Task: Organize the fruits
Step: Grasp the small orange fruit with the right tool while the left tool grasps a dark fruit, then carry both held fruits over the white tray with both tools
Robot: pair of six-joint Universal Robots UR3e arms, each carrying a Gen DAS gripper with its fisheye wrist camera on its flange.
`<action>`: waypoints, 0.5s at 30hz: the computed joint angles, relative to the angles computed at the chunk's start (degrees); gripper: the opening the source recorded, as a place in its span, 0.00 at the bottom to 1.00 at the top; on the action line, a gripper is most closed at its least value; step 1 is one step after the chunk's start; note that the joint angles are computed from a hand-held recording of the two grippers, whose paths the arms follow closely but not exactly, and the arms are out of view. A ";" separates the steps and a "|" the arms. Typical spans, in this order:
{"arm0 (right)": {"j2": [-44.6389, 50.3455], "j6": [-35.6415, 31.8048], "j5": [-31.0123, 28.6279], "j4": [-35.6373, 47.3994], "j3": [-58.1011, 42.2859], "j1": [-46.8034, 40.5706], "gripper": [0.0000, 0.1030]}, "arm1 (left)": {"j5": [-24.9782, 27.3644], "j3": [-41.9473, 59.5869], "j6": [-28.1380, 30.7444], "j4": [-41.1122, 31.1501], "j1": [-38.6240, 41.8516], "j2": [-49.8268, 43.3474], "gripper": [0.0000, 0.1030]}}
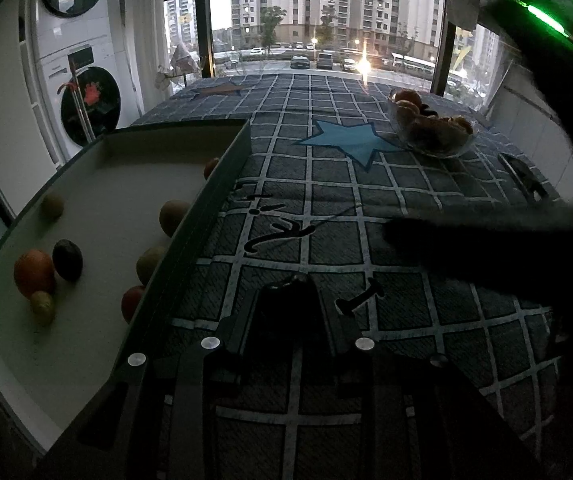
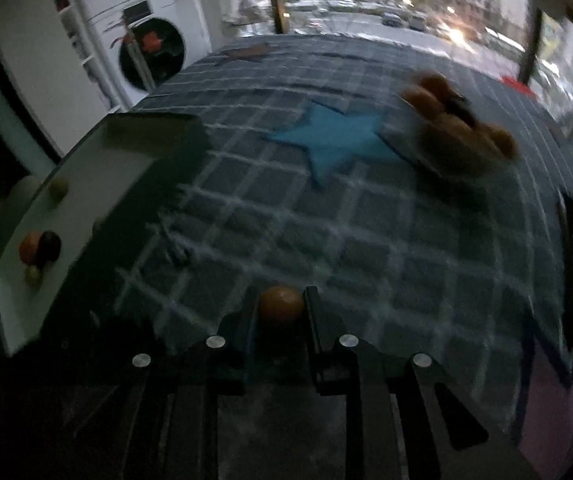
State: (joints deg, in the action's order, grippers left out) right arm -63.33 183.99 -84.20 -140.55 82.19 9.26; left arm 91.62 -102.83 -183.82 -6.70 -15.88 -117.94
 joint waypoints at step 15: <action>-24.73 3.11 6.09 -8.27 32.37 -8.65 0.23 | -14.12 -9.74 0.92 -6.10 9.04 13.37 0.29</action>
State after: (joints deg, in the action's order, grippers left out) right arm -88.07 187.10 -78.12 -148.82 114.56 0.61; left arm 77.50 -112.57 -182.91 -12.80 -6.83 -104.56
